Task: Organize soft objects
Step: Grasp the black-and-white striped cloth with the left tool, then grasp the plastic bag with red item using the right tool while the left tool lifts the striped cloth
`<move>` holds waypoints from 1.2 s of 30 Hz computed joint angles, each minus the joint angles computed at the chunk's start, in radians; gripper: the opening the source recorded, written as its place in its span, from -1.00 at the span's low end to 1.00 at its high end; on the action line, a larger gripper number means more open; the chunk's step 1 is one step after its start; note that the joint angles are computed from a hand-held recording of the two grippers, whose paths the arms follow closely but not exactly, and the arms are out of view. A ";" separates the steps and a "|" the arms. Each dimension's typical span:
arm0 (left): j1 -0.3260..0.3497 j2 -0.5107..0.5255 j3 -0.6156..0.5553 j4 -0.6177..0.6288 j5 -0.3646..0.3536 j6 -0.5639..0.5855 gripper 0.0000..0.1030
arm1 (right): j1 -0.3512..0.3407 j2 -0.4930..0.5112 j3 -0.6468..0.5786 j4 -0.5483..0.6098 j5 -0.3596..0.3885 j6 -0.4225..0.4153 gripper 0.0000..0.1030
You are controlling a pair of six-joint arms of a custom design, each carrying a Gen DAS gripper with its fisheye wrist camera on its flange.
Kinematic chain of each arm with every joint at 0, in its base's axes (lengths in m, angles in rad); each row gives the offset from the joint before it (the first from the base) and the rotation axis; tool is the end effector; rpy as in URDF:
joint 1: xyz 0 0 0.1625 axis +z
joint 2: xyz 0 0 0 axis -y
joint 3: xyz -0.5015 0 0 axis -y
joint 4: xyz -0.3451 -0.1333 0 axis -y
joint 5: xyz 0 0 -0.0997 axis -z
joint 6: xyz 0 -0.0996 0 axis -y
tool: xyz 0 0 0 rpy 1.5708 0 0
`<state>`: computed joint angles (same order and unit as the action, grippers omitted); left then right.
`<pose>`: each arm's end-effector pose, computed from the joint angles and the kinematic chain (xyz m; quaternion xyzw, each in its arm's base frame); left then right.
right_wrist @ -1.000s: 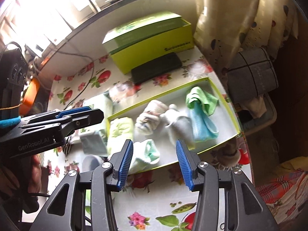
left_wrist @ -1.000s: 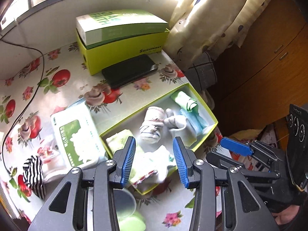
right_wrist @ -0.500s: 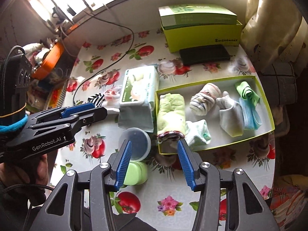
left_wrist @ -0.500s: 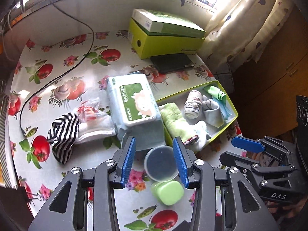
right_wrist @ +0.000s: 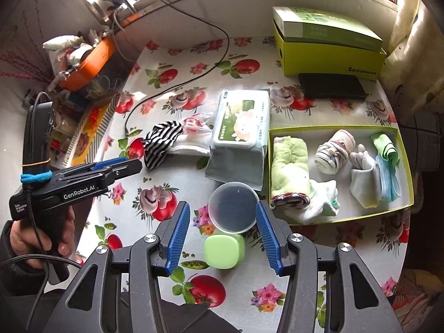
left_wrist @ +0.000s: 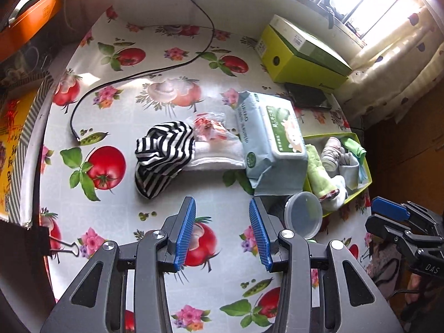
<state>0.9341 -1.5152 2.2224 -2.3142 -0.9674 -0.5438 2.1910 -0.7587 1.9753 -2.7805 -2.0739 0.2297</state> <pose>-0.0809 -0.4287 0.3607 0.0390 0.9539 -0.1797 0.2372 0.4081 -0.4246 0.0959 0.1887 -0.9500 0.0996 0.2281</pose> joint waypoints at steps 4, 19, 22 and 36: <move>0.033 -0.020 0.003 -0.005 0.005 0.004 -0.19 | 0.005 0.020 -0.023 0.024 0.005 -0.002 -0.05; 0.228 0.070 -0.080 -0.127 -0.021 0.131 -0.19 | 0.023 0.048 -0.071 0.112 -0.017 0.026 -0.05; 0.254 0.112 -0.096 -0.165 -0.042 0.158 -0.11 | 0.025 0.046 -0.071 0.128 -0.028 0.041 -0.05; 0.335 0.187 -0.103 -0.234 -0.065 0.191 -0.12 | 0.039 0.073 -0.117 0.185 -0.039 0.053 -0.05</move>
<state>1.2688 -1.3285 2.1198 -2.5483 -1.0328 -0.3527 2.2298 -0.6855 1.8587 -2.5950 -2.1133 0.2826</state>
